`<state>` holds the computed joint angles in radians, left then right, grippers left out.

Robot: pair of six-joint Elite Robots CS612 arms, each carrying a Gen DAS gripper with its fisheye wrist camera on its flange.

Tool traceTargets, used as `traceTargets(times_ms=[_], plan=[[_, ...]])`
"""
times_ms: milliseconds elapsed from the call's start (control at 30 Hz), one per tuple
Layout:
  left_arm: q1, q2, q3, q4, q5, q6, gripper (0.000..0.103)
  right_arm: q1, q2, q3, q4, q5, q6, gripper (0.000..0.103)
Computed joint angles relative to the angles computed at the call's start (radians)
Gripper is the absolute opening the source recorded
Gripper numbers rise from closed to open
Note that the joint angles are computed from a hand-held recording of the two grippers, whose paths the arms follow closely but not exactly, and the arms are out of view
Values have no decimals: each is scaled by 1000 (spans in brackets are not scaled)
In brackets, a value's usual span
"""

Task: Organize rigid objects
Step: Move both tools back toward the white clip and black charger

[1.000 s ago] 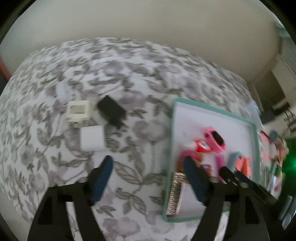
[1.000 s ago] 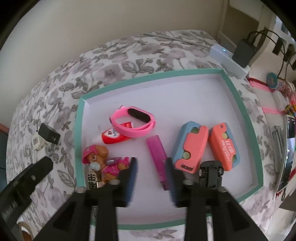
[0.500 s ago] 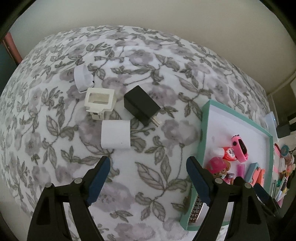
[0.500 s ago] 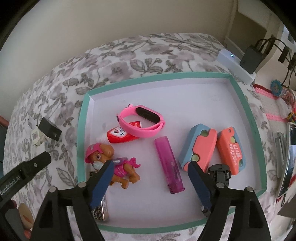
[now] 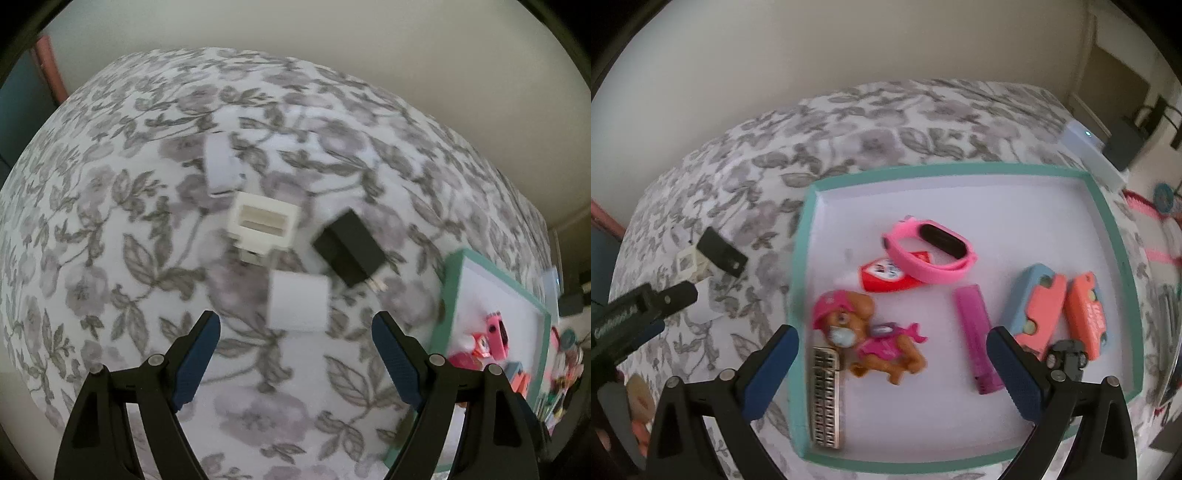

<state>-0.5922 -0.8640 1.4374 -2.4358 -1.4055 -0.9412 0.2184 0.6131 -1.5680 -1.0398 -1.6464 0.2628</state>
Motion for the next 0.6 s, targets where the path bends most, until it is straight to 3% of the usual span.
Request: traceTargets(times_ms=[367,600], plan=[[53,-25,43,-13,70,-77,85,30,-17,55,-117,68,-78,103],[80,-6,32,-54,34,-62,85,61,-38,125,-218,81,-141,103]])
